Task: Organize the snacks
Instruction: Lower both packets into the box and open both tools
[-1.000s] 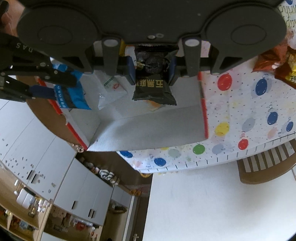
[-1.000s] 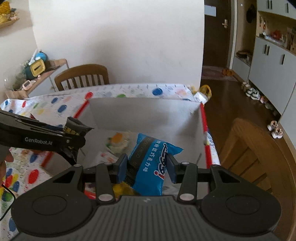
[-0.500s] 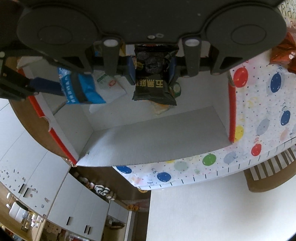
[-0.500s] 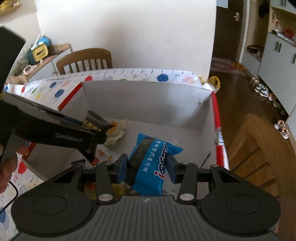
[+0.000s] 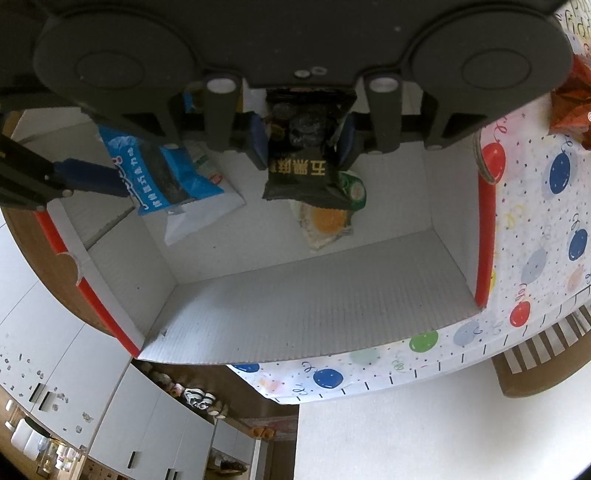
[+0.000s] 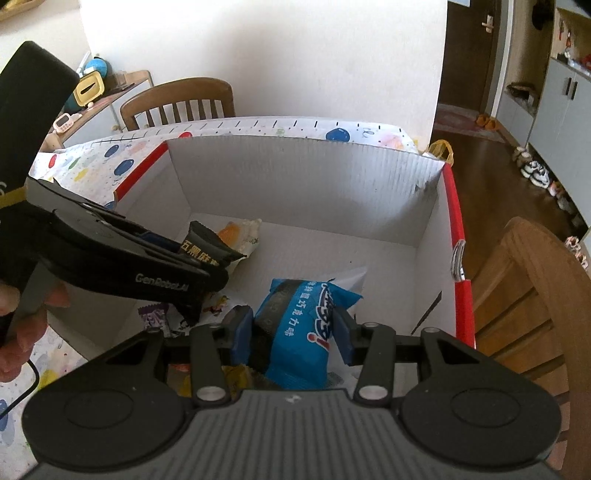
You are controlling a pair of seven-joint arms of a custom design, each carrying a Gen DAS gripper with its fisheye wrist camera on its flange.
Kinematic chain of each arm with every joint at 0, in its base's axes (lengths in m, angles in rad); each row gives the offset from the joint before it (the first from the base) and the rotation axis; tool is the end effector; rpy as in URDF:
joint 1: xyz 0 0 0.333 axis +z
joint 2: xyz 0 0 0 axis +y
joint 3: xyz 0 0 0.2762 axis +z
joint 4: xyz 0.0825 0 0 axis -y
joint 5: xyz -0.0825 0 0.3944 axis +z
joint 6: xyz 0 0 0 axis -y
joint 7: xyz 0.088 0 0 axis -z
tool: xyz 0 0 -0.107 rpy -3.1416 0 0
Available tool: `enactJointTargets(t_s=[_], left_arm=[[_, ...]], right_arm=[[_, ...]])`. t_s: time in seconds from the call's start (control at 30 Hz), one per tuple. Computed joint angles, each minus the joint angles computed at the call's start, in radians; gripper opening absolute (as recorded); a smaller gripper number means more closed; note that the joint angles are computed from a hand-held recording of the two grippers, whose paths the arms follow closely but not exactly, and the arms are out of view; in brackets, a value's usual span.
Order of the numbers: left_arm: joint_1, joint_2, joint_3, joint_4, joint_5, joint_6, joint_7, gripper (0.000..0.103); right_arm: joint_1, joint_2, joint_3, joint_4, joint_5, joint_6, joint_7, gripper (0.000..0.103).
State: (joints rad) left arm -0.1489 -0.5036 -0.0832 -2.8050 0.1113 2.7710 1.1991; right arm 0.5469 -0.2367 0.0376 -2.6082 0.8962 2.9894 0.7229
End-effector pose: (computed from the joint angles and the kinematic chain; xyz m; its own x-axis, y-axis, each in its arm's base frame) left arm 0.4031 -0.0968 0.3564 0.0348 -0.9983 0.0466 -0.8881 -0.0523 -0.4567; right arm 0.4175 0.2095 0.3408 0.5810 -0.8064 -0.1103 -0.6742 -0.4009 -0.6203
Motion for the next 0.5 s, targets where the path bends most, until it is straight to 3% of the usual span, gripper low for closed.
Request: enactJointTargets(t_s=[0.1, 0.3, 0.43, 0.5], left_arm=[[0.034, -0.007, -0.040, -0.003, 0.041, 0.011, -0.042, 0.065], [0.038, -0.054, -0.054, -0.030, 0.090, 0.035, -0.066, 0.078], [0.034, -0.101, -0.043, -0.054, 0.098, 0.035, -0.087, 0.081], [0.032, -0.131, -0.035, -0.069, 0.096, 0.035, -0.094, 0.082]], right_arm=[[0.000, -0.010, -0.003, -0.002, 0.003, -0.012, 0.002, 0.056], [-0.014, -0.042, -0.003, -0.022, -0.037, -0.025, 0.044, 0.058], [0.009, -0.071, -0.023, -0.040, -0.013, -0.006, 0.010, 0.072], [0.014, -0.092, -0.026, -0.052, -0.018, -0.005, 0.011, 0.074]])
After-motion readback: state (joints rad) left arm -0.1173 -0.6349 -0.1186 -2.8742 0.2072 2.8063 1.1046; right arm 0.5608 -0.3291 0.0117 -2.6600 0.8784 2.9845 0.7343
